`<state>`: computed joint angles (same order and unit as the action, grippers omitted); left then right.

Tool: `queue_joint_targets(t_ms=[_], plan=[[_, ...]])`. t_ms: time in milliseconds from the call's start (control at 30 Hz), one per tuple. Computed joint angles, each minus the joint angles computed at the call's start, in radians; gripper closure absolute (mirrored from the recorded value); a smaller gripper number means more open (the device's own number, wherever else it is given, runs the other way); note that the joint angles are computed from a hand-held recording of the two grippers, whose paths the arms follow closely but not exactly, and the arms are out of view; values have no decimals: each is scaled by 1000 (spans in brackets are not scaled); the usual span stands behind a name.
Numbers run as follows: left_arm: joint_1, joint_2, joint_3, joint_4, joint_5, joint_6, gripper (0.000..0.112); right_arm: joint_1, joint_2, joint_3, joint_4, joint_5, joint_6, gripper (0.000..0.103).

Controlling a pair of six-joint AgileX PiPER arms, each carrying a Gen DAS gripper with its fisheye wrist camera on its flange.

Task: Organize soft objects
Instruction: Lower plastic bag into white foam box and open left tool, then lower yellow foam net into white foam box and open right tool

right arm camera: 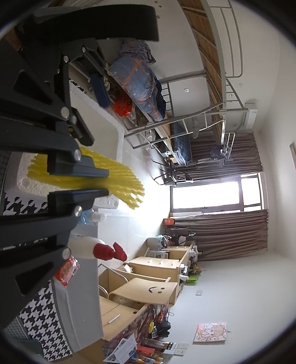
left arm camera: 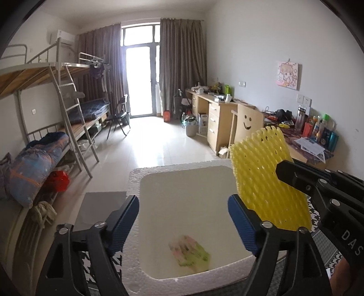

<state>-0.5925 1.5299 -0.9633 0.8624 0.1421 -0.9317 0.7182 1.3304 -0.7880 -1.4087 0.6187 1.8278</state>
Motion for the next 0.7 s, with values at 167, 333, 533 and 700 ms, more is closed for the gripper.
queue_joint_targets(t_ms=[167, 333, 533, 700], plan=[[30, -30, 7, 197, 16, -256, 15, -21, 3, 4, -17, -35, 20, 91], [29, -52, 10, 366, 60, -445, 14, -63, 2, 19, -38, -105, 43, 91], [17, -52, 5, 455, 118, -553, 13, -84, 12, 19, -66, -159, 60, 91], [37, -56, 8, 490, 133, -617, 10, -98, 29, 17, -77, -194, 69, 91]])
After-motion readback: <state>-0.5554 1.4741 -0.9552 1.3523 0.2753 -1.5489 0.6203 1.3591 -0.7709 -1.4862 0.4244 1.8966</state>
